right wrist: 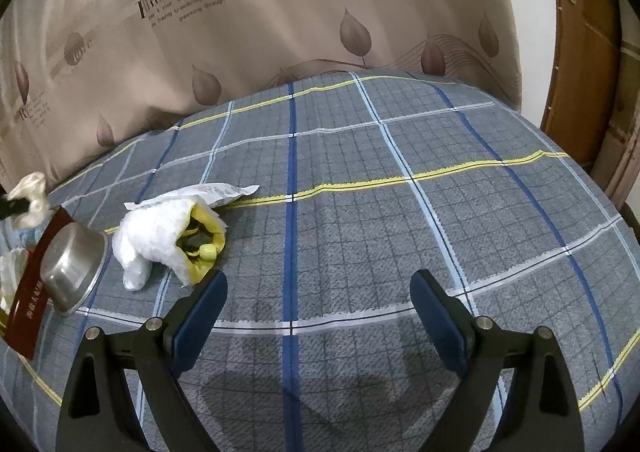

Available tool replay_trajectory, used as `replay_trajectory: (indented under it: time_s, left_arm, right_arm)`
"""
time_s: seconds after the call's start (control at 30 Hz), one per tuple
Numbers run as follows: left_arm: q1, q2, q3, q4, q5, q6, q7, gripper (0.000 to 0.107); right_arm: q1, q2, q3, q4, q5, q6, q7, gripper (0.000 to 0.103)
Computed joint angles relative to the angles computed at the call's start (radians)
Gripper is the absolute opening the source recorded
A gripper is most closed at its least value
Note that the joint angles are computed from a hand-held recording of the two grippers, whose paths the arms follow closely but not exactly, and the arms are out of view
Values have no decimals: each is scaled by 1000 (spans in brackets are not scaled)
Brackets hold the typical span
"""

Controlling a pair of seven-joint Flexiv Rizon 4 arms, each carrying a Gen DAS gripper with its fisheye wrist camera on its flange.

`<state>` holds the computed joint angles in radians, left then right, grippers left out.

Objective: Organize soft objects
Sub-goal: 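Carry the cream scrunchie over the tray with the left gripper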

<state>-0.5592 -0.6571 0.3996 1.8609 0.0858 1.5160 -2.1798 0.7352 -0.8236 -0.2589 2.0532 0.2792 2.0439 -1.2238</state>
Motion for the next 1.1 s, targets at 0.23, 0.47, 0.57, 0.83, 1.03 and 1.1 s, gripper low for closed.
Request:
replay_trajectory:
  time_s: [0.23,0.47,0.57,0.83,1.03,1.1]
  left_arm:
    - [-213,23,190,170,-24,120,-153,7]
    - [-322,23,280,292,-138,246,-193,7]
    - [-312,37,263,329,-173,287,-179,7]
    - [-331,53,256,368,-259,331,-90,8]
    - [-259,68,162,381,-297,363,-28,9]
    - [-244,71,140,384,-314,368,-6,9]
  right_arm:
    - [18,-2,-17,3,3,-5,-6,89]
    - [-35,3,52,17,-8,95,-44,70]
    - [-72,18,97,20,-47,103,-82,63]
    - [-27,96,62,-6,-151,-41,-215,61]
    - [57,68,-46,-86,-215,-162,-267,58]
    - [82,51,-84,-108,-235,-207,-258,57]
